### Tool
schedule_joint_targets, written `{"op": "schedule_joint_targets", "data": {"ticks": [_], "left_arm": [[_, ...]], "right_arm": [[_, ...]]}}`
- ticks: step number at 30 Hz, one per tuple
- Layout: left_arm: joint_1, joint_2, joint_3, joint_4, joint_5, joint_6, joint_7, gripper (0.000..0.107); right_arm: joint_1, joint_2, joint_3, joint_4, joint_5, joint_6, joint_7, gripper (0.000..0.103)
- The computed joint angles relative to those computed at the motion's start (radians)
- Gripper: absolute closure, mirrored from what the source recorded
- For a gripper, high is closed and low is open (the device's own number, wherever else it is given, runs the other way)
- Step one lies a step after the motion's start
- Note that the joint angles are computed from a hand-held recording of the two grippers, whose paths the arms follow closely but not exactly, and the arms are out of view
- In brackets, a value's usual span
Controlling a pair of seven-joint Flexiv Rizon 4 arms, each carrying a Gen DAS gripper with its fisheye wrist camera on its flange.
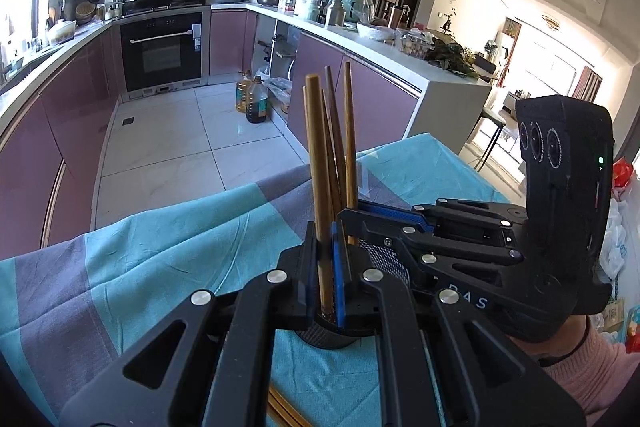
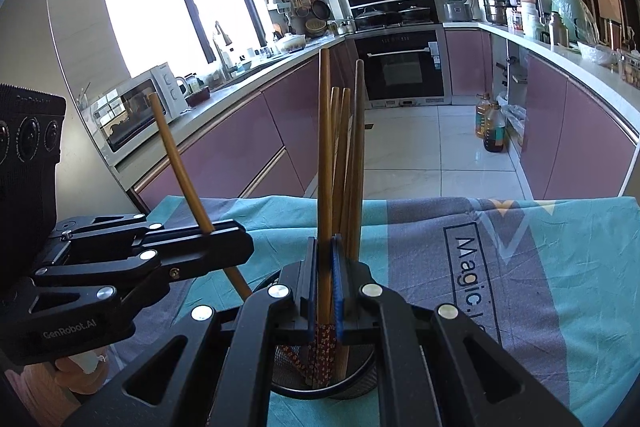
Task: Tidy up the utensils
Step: 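Open the left gripper over the cup while the right gripper releases its chopstick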
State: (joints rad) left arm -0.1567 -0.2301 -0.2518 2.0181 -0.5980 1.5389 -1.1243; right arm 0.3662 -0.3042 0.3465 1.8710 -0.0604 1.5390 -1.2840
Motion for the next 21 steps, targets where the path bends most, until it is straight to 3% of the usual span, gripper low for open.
{"op": "schedule_joint_targets", "data": {"ticks": [7, 15, 17, 21], "left_arm": [[0.000, -0.028, 0.013, -0.028, 0.006, -0.029, -0.016, 0.099], [0.030, -0.010, -0.036, 0.034, -0.035, 0.070, -0.007, 0.096], [0.025, 0.008, -0.030, 0.067, -0.008, 0.121, -0.034, 0.085], [-0.006, 0.058, 0.028, 0.143, 0.073, 0.210, -0.115, 0.078]], "right_arm": [[-0.001, 0.005, 0.003, 0.003, 0.003, 0.003, 0.002, 0.095], [-0.026, 0.018, 0.040, 0.018, 0.036, 0.018, -0.031, 0.094], [-0.043, 0.029, 0.066, 0.029, 0.054, 0.028, -0.056, 0.085], [-0.124, 0.055, 0.187, 0.047, 0.135, 0.043, -0.175, 0.074]]}}
